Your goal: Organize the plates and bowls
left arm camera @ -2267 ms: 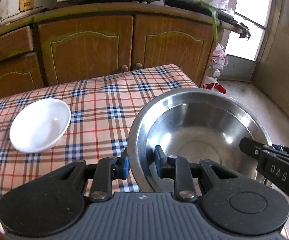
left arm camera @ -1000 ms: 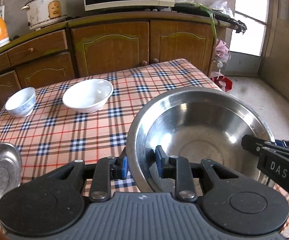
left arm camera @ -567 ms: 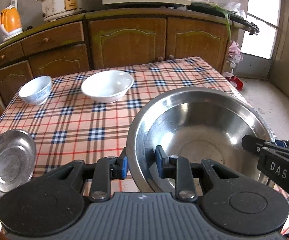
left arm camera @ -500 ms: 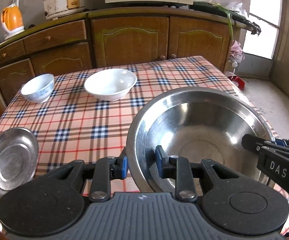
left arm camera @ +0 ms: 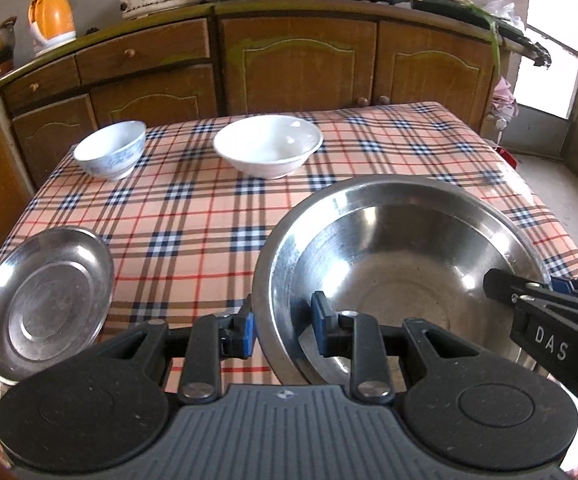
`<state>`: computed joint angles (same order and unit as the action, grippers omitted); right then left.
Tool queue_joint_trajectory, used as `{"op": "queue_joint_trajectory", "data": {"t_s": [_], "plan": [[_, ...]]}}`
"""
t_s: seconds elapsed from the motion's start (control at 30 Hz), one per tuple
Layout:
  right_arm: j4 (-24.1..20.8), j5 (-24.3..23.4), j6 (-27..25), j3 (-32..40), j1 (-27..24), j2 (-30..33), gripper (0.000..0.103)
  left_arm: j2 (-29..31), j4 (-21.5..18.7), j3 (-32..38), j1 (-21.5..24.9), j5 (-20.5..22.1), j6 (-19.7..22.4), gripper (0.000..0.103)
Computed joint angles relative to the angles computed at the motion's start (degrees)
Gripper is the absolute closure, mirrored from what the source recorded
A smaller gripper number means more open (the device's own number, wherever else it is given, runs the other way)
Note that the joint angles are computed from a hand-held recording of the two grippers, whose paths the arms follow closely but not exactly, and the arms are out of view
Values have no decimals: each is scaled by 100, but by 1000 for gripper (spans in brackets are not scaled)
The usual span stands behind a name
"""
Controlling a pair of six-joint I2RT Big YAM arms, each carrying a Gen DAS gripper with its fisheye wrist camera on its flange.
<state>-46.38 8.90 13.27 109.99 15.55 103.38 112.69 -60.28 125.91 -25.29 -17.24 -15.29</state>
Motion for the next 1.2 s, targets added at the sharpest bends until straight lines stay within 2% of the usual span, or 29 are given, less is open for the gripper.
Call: {"op": "queue_joint_trajectory", "data": {"t_s": [1.2], "plan": [[-272,-265,-141,673,182,823,79,229,-318,-30,311,37,-98,75]]}}
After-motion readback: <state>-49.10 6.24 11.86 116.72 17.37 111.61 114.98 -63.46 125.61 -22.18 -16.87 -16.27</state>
